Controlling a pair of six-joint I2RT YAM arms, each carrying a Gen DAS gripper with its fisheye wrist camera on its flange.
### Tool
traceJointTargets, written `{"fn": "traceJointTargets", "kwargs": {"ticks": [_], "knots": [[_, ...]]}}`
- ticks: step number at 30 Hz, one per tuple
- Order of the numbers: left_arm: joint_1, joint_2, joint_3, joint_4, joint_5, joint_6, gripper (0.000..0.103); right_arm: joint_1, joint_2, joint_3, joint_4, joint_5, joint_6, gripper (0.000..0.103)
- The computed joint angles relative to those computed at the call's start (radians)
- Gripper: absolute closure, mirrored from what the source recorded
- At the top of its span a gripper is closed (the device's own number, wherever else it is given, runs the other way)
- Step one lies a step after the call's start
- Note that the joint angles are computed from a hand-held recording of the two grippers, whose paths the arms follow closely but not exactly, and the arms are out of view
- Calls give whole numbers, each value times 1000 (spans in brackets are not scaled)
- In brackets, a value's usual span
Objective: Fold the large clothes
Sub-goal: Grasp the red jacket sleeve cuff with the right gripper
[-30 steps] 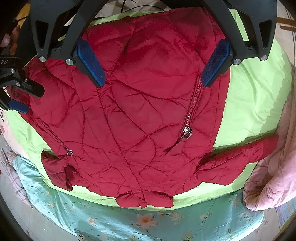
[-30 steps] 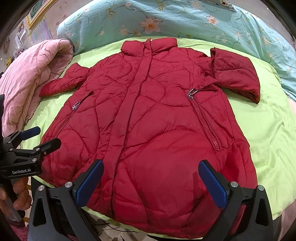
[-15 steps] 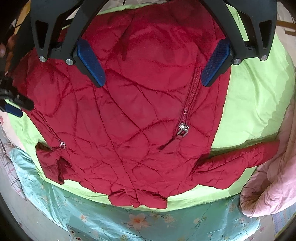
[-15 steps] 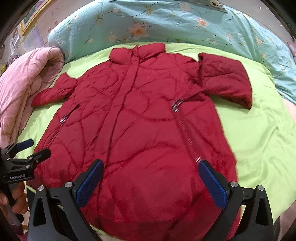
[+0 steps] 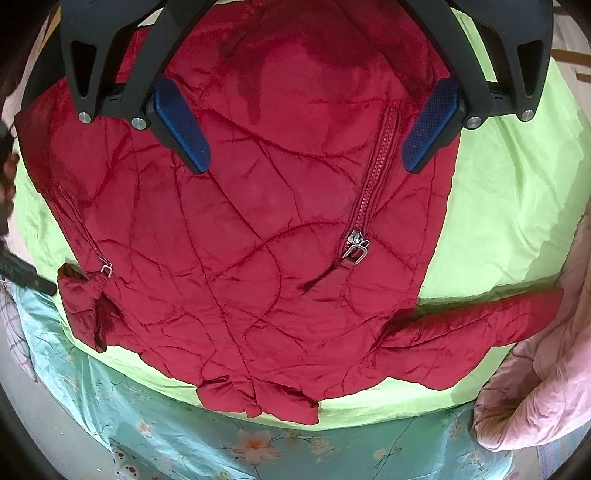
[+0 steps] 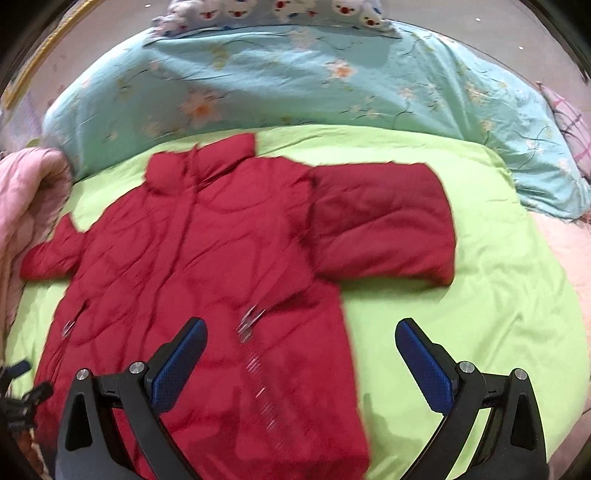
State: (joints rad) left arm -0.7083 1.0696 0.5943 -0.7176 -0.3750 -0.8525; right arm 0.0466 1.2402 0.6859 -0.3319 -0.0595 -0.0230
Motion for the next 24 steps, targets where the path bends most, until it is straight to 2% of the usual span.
{"fn": "traceJointTargets", "kwargs": {"ticks": [4,11,17,19,21,24], "knots": [[31,33,13,22,9,33,0,-73,177,102,71,-22,-38,1],[100,128,59,106,56,89,0,-186,388,258,77,-105,-36,1],[75,198,81,124,39,114,0,-200,472,348,97,-92,-78,1],[73,202,75,125,30,114,0,-221,479,374,61,-143,-124,1],[84,205,62,139,36,113,0,-236,467,349,66,-153,-175,1],[121,225,47,174,92,120,0,-234,445,263,106,-90,-261,0]]}}
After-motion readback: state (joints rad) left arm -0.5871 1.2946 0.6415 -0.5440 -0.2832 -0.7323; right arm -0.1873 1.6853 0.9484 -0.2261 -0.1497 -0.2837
